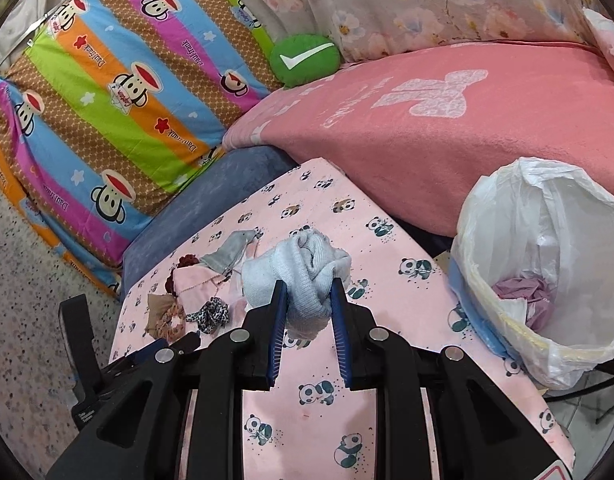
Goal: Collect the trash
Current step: 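Carry the grey sock and leopard scrunchie over the bin with both grippers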
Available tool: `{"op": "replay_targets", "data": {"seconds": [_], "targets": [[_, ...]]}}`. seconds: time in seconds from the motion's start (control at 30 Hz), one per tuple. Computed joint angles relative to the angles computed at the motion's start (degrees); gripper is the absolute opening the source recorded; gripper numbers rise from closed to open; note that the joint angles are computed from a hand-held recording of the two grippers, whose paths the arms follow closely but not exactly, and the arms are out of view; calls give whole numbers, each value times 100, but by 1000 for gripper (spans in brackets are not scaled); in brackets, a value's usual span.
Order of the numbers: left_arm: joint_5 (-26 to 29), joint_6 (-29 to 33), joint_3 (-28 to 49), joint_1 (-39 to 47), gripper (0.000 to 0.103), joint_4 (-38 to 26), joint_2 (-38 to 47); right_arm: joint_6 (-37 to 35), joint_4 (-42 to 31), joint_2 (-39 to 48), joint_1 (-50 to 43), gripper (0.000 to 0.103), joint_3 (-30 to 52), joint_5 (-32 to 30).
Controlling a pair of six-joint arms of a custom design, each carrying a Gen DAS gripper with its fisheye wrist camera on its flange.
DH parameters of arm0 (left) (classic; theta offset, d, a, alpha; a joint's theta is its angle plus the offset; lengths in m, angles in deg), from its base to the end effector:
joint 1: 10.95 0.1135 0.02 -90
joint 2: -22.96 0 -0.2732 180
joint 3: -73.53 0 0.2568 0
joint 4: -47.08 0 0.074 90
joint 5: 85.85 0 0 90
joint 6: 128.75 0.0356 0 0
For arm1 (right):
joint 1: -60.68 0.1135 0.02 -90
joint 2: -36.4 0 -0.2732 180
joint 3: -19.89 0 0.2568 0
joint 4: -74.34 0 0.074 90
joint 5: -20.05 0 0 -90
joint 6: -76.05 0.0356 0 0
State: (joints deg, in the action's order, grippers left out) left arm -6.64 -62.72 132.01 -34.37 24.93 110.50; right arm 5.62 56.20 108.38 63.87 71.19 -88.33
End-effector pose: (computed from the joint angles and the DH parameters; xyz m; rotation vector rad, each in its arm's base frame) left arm 0.2789 -0.1135 0.1768 -0.0931 2.4457 -0.1345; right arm 0.2587 0.0257 0.2150 0.1488 2.2652 0.5728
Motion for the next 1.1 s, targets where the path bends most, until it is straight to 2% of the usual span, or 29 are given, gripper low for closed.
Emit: {"op": "replay_targets", "data": {"seconds": [0.23, 0.3, 0.37, 0.4, 0.5, 0.57, 0.8, 1.1], "targets": [[329, 46, 362, 318, 70, 260, 570, 93, 274, 534, 366, 23, 176, 251], [498, 72, 469, 386, 54, 268, 731, 96, 309, 677, 418, 23, 262, 287], [644, 63, 547, 441, 46, 260, 849, 100, 330, 765, 449, 23, 315, 305], [697, 63, 563, 460, 35, 266, 876, 96, 344, 808, 455, 23, 338, 307], [937, 76, 551, 514, 13, 259, 853, 99, 355, 869, 469, 23, 403, 301], [954, 77, 466, 487, 8, 265, 709, 109, 365, 856, 467, 23, 409, 293], [792, 62, 518, 157, 6, 10, 75, 87, 322, 589, 280, 23, 344, 213], [424, 151, 1333, -782, 6, -282, -26, -82, 166, 41, -579, 23, 265, -161]]}}
